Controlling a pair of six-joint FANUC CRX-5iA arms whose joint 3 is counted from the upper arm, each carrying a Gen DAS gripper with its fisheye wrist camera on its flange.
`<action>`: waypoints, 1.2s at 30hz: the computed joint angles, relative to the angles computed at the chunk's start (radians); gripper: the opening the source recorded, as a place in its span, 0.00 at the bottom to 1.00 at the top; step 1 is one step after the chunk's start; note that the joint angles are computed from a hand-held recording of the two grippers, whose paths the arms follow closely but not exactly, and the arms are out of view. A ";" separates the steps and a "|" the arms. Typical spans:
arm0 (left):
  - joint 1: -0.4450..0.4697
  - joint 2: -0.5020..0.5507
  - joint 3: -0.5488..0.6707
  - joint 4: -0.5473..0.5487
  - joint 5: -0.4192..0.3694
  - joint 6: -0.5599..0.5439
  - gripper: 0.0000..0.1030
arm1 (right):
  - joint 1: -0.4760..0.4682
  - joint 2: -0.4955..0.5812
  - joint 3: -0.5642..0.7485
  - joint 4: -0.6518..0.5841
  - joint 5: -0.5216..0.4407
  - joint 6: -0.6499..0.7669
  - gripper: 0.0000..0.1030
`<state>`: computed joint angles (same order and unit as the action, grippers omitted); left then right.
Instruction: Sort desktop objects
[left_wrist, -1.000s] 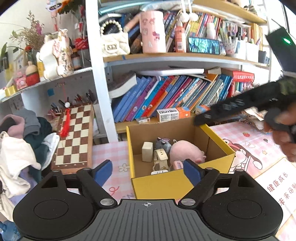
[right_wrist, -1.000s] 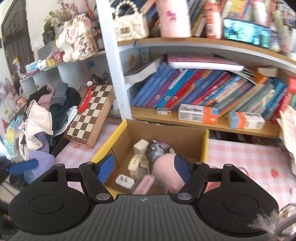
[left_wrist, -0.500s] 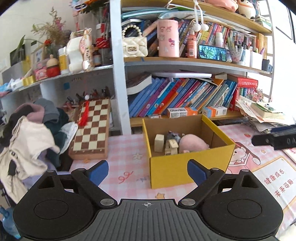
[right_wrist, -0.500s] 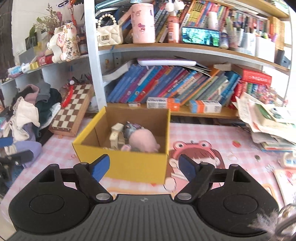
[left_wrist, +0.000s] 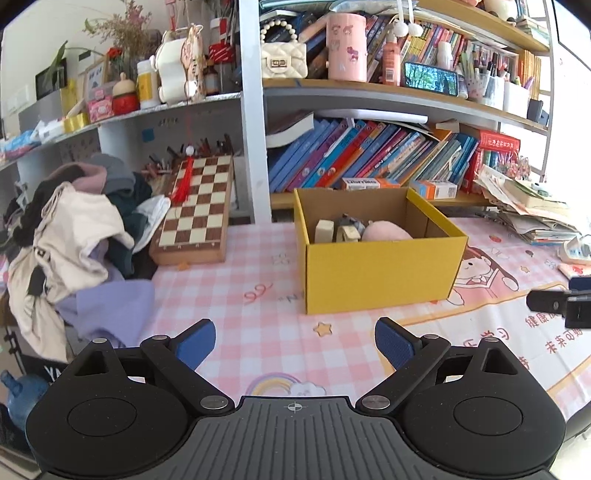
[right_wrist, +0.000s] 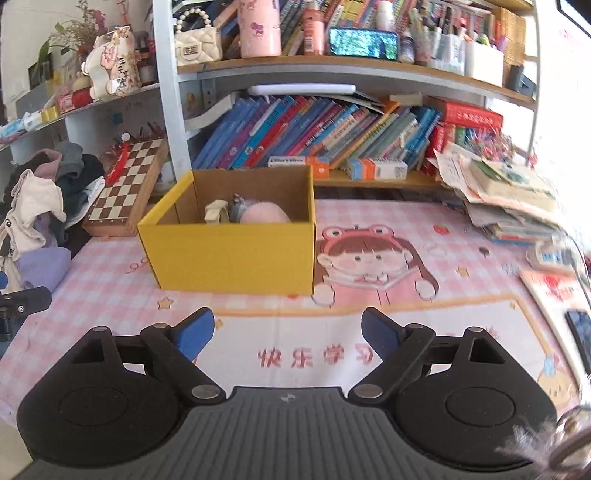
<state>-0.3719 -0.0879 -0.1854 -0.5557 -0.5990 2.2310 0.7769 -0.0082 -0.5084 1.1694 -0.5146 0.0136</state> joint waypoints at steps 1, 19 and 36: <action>-0.008 -0.002 -0.003 -0.008 -0.004 0.014 0.92 | 0.010 -0.004 -0.009 0.003 -0.014 -0.016 0.85; -0.139 -0.010 -0.026 -0.093 -0.097 0.067 0.93 | 0.179 -0.034 -0.085 -0.020 -0.174 -0.094 0.94; -0.117 -0.019 -0.060 -0.002 -0.090 -0.007 0.97 | 0.208 -0.035 -0.078 -0.103 -0.193 -0.059 0.96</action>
